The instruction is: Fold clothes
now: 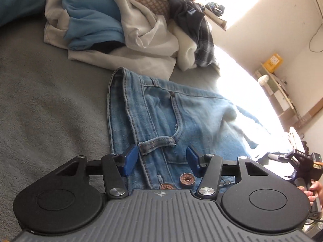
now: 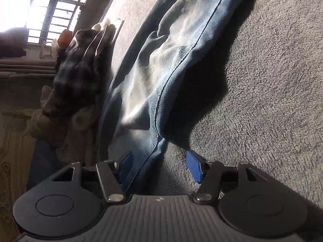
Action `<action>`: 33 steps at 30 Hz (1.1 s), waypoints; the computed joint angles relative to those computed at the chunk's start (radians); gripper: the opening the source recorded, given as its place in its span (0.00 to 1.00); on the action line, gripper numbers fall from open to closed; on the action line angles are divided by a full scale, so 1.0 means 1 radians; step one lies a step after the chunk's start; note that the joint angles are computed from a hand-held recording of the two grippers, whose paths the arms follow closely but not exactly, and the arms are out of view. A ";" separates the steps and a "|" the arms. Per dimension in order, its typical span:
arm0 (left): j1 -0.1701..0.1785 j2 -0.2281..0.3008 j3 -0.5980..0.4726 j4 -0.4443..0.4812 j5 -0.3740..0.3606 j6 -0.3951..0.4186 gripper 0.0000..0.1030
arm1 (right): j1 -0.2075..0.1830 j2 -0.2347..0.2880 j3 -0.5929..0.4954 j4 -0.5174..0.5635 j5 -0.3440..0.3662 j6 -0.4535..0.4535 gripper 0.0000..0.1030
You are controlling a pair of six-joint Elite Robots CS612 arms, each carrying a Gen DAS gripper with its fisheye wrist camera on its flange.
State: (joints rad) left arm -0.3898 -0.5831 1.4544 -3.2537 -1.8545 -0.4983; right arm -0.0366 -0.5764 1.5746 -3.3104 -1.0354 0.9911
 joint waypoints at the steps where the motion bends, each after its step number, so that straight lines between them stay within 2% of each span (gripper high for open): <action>1: 0.000 0.006 -0.006 -0.004 0.004 -0.006 0.49 | 0.000 0.001 0.001 -0.006 0.001 0.003 0.60; 7: 0.003 0.037 -0.049 -0.023 0.023 -0.039 0.49 | -0.004 0.006 0.008 -0.034 0.013 0.014 0.60; 10: 0.017 0.055 -0.073 -0.037 -0.038 -0.119 0.49 | -0.004 0.007 0.009 -0.040 0.015 0.012 0.60; 12: 0.032 0.074 -0.086 -0.093 -0.101 -0.215 0.48 | -0.006 0.011 0.009 -0.049 0.020 0.020 0.60; 15: 0.058 0.118 -0.109 -0.243 -0.215 -0.399 0.48 | -0.007 0.016 0.009 -0.065 0.027 0.036 0.60; 16: 0.063 0.126 -0.112 -0.266 -0.234 -0.431 0.48 | -0.008 0.018 0.009 -0.069 0.029 0.040 0.60; 20: 0.064 0.113 -0.101 -0.155 -0.269 -0.373 0.47 | -0.009 0.021 0.006 -0.071 0.034 0.039 0.61; 22: 0.060 0.111 -0.098 -0.133 -0.283 -0.345 0.47 | -0.009 0.022 0.005 -0.074 0.035 0.040 0.61; 24: 0.046 0.103 -0.087 -0.129 -0.255 -0.305 0.47 | -0.009 0.025 0.005 -0.082 0.035 0.044 0.61; 26: 0.030 0.091 -0.075 -0.124 -0.188 -0.284 0.35 | -0.009 0.026 0.006 -0.089 0.033 0.048 0.61; 27: 0.024 0.084 -0.067 -0.108 -0.150 -0.275 0.16 | -0.009 0.026 0.007 -0.090 0.033 0.048 0.61; 28: 0.018 0.076 -0.060 -0.089 -0.117 -0.269 0.10 | -0.009 0.025 0.007 -0.088 0.032 0.048 0.61; 30: 0.011 0.067 -0.045 -0.106 -0.072 -0.298 0.05 | -0.008 0.020 0.007 -0.074 0.029 0.041 0.61; 33: 0.004 0.048 -0.019 -0.139 -0.013 -0.320 0.05 | -0.006 0.008 0.006 -0.027 0.022 0.013 0.61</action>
State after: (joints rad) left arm -0.3860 -0.5347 1.4354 -3.3926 -1.8675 -0.8186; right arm -0.0425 -0.5687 1.5802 -3.3377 -1.0139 1.0043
